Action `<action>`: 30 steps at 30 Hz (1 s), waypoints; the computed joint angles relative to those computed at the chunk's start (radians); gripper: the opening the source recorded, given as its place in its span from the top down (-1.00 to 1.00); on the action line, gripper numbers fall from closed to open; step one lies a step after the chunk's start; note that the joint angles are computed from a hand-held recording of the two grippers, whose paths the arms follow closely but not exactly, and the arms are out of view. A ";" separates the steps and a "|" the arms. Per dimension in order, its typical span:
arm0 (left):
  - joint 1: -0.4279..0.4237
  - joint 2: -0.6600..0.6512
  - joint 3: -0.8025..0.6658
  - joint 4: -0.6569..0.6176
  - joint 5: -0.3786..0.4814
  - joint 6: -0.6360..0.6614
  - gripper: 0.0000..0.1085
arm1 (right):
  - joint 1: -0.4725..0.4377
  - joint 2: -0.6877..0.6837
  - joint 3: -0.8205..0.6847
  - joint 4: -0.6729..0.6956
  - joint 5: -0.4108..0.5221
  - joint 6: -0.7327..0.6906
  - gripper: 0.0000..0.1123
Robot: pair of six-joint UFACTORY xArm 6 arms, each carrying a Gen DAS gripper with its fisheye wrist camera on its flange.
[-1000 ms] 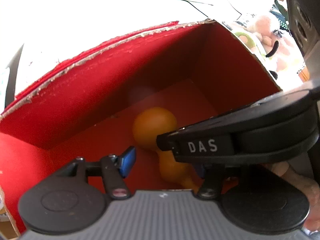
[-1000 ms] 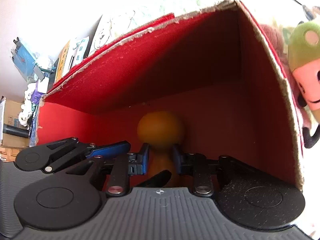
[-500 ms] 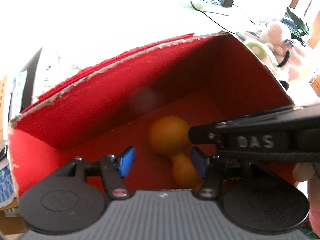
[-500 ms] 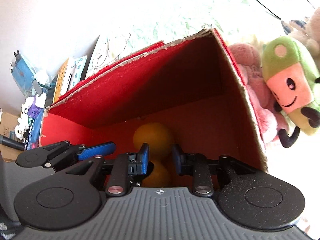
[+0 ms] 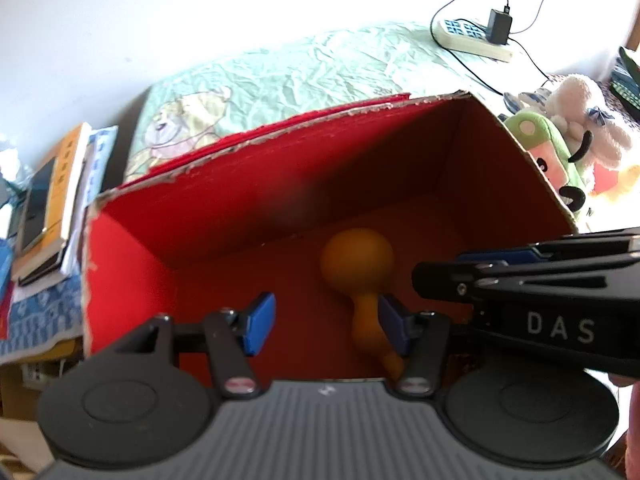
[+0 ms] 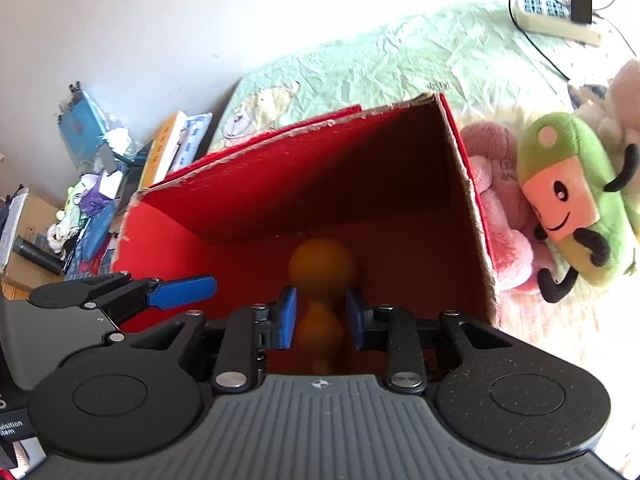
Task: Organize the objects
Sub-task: 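Open the right gripper to release the gourd and withdraw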
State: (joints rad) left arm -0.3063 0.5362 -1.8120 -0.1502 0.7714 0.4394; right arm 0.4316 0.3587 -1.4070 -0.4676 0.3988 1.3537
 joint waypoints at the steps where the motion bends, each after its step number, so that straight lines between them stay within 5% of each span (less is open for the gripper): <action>1: -0.003 0.029 -0.003 0.009 -0.034 -0.014 -0.11 | 0.004 0.017 -0.022 -0.009 0.002 0.004 0.42; 20: -0.029 -0.259 0.420 0.274 -0.294 -0.335 -0.13 | 0.062 -0.105 0.103 -0.298 -0.018 0.247 0.35; 30: -0.033 -0.346 0.532 0.344 -0.305 -0.457 -0.14 | 0.086 -0.149 0.150 -0.383 -0.038 0.289 0.35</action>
State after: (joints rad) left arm -0.3397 0.1897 -1.2799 0.1934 0.4667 -0.0180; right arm 0.5173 0.2099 -1.2567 -0.8508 0.3604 1.6428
